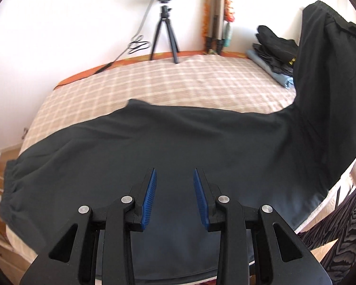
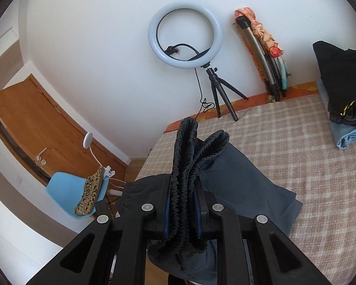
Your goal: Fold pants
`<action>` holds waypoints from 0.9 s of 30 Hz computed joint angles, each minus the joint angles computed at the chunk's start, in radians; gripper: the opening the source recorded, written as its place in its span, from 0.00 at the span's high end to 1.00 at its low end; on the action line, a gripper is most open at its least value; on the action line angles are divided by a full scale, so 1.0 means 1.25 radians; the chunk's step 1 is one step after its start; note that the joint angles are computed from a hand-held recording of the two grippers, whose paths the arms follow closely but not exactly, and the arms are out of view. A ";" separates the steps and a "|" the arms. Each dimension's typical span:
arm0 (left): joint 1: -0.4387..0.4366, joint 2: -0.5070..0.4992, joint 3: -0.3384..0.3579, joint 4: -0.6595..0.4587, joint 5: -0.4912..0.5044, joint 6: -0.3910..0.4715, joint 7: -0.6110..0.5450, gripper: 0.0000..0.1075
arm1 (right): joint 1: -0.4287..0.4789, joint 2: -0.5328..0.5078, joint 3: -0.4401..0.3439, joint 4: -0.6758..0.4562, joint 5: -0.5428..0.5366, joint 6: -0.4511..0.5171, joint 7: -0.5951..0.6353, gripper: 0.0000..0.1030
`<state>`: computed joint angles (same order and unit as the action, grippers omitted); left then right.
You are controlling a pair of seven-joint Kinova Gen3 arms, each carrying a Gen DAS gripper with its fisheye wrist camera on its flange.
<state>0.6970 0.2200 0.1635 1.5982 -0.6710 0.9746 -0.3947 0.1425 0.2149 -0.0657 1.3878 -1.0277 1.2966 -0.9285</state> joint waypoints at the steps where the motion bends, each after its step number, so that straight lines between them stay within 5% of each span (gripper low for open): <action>1: -0.002 -0.022 -0.008 0.030 -0.003 -0.001 0.023 0.72 | -0.019 0.003 -0.010 -0.002 0.006 -0.010 -0.005 0.86; 8: -0.076 -0.149 0.002 0.202 -0.040 -0.006 0.171 0.72 | -0.172 0.044 -0.075 -0.035 0.087 -0.124 -0.071 0.86; 16: -0.230 -0.216 0.001 0.315 0.026 -0.050 0.162 0.72 | -0.325 0.140 -0.141 -0.134 0.197 -0.196 -0.178 0.86; 20: -0.295 -0.276 -0.024 0.397 0.105 -0.129 0.143 0.72 | -0.395 0.202 -0.165 -0.213 0.254 -0.192 -0.232 0.86; 27: -0.398 -0.403 0.048 0.429 0.059 -0.085 0.227 0.71 | -0.525 0.321 -0.182 -0.385 0.361 -0.152 -0.316 0.86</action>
